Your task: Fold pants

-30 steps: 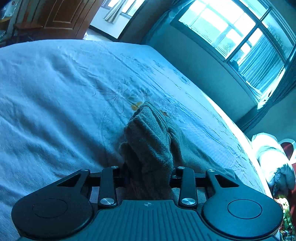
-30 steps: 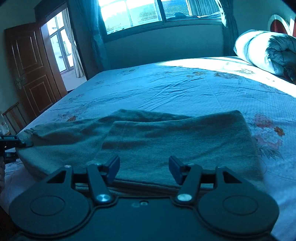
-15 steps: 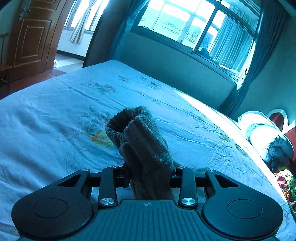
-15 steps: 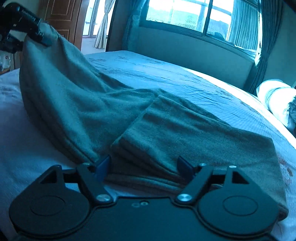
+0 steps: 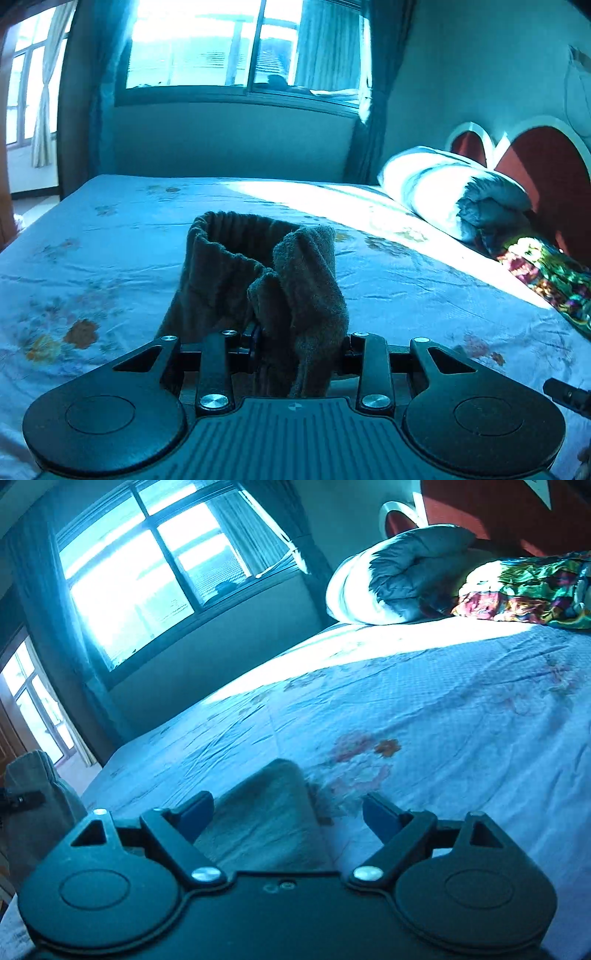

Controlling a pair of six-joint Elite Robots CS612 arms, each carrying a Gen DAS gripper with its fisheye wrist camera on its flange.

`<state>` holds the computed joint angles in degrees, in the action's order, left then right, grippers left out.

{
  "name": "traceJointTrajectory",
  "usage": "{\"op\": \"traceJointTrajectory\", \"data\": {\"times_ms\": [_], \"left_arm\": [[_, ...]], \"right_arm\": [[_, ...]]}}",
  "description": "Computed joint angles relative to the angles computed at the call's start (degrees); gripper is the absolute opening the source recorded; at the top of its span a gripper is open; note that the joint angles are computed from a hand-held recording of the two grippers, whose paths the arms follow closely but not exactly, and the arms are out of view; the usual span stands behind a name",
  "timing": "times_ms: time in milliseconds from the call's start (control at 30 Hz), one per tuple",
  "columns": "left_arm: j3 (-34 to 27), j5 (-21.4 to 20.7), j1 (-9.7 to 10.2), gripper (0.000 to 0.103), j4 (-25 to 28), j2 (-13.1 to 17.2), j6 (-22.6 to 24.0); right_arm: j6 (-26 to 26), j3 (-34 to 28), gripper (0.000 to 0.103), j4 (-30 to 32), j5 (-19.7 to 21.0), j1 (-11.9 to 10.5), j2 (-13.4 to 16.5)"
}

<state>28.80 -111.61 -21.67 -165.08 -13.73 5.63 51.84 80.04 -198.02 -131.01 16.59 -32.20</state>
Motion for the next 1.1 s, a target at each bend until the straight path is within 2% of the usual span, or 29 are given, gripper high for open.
{"op": "traceJointTrajectory", "data": {"times_ms": [67,100,133,167,200,267,367,400,500,600,667,733,800,867,933,967,1000,1033,1100], "left_arm": [[2.06,-2.06,-2.08,0.036,2.37,-1.25,3.26],[3.12,-3.84,-2.95,0.044,4.82,-1.96,4.47],[4.21,-7.42,-3.37,0.052,5.83,-2.31,4.24],[5.49,-10.61,-3.58,0.080,4.43,-2.50,2.49],[8.38,-11.40,-3.92,0.102,1.66,-3.41,1.03],[13.44,-7.45,-4.37,0.102,1.00,-5.81,2.54],[15.94,-6.63,-2.69,0.101,-0.70,-6.61,-1.48],[16.81,-5.00,-2.05,0.101,-1.64,-6.99,-2.37],[18.00,2.79,-0.65,0.101,-4.23,-7.39,-3.90],[17.36,8.00,1.44,0.101,-2.42,-6.96,-6.20],[16.22,10.37,2.55,0.101,-1.47,-6.17,-7.58],[15.52,12.48,3.32,0.101,-0.16,-5.55,-8.99],[15.83,12.65,4.07,0.101,0.05,-5.42,-10.17],[16.10,12.46,4.50,0.101,0.41,-5.25,-10.57],[16.08,12.11,4.67,0.101,0.95,-4.92,-11.11],[15.65,12.13,4.43,0.101,1.49,-4.58,-11.54],[15.52,11.94,4.45,0.101,1.88,-4.39,-11.76],[15.39,11.66,4.54,0.101,2.15,-4.21,-12.01],[15.26,11.05,4.50,0.101,2.50,-3.94,-12.53]], "right_arm": [[2.09,2.69,0.083,-1.51,-0.17,-0.70,-1.07],[3.19,3.79,0.083,-2.15,0.05,-1.01,-1.45],[5.12,4.93,0.083,-2.00,0.15,-1.42,-1.88],[6.67,5.98,0.083,-2.09,0.38,-1.72,-2.27],[7.95,6.89,0.083,-2.52,1.03,-2.04,-2.56],[10.58,8.14,0.083,-4.44,4.18,-2.82,-2.74],[9.60,8.22,0.077,-8.01,9.74,-3.29,-2.41],[8.91,7.76,0.076,-8.58,11.51,-3.42,-2.13],[8.29,5.01,0.066,-10.86,20.86,-4.01,-0.62],[8.11,0.69,0.064,-7.85,26.46,-4.33,0.95],[8.49,-1.62,0.064,-5.34,27.67,-4.43,1.79],[12.76,-3.75,0.065,-2.75,31.19,-5.19,2.77],[17.69,-5.29,0.066,-0.18,33.19,-5.71,3.55],[20.29,-6.86,0.078,1.99,32.81,-5.84,4.26],[19.74,-8.47,0.082,3.46,32.36,-5.79,4.68],[18.34,-9.24,0.048,2.52,32.92,-5.86,5.11],[17.60,-9.63,0.025,3.22,33.55,-6.01,5.06],[17.42,-9.83,0.022,4.15,33.60,-6.02,4.82],[14.83,-9.56,0.019,1.97,32.54,-5.74,4.41]]}}
